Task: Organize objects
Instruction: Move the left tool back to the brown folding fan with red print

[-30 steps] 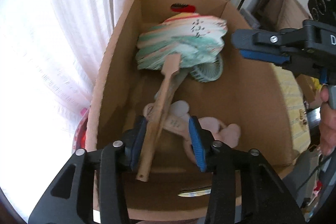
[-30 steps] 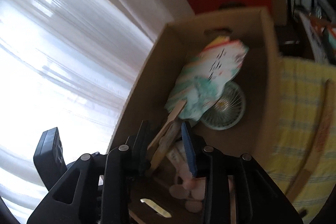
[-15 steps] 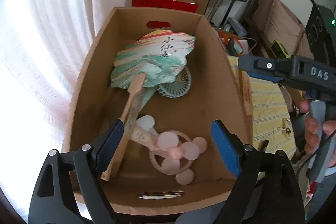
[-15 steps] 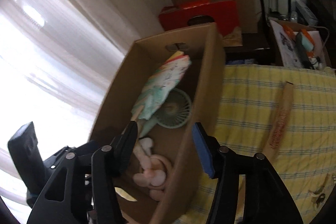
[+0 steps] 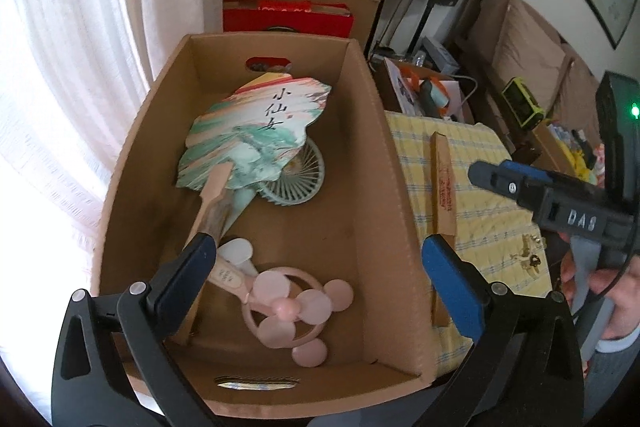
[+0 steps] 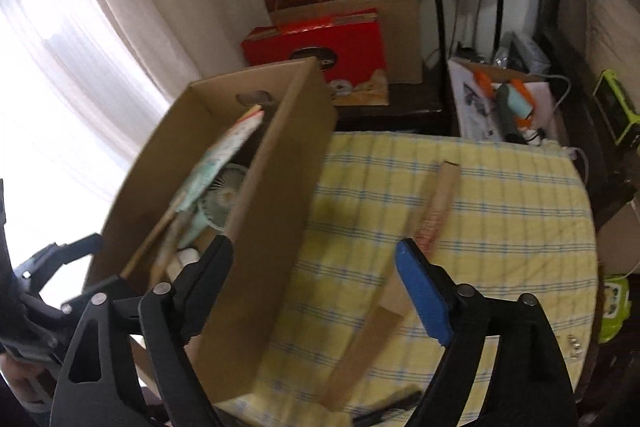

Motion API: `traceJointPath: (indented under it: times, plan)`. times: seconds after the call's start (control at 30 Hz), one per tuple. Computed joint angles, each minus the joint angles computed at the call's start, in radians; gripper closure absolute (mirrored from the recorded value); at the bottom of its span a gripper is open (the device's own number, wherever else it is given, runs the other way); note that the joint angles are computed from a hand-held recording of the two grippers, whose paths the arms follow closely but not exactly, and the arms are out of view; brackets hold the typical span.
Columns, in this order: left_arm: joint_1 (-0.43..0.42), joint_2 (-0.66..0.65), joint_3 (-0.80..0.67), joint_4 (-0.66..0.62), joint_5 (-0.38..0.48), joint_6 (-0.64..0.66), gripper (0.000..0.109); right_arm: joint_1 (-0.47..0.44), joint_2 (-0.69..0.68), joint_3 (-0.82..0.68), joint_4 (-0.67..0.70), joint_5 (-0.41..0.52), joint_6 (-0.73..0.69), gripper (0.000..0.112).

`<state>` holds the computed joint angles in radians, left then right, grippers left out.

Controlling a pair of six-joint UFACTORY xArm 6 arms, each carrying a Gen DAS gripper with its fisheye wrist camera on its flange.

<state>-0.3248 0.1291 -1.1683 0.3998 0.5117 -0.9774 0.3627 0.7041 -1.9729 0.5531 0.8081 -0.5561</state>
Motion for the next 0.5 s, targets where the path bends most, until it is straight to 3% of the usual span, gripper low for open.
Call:
traceJointPath:
  times: [0.2, 0.5]
  plan:
    - [-0.025, 0.054, -0.077, 0.037, 0.029, -0.045, 0.006, -0.020, -0.038, 0.076, -0.017, -0.054, -0.032, 0.010]
    - [-0.070, 0.152, -0.205, 0.046, 0.057, -0.049, 0.006, -0.068, -0.042, 0.087, -0.068, -0.070, -0.022, 0.010]
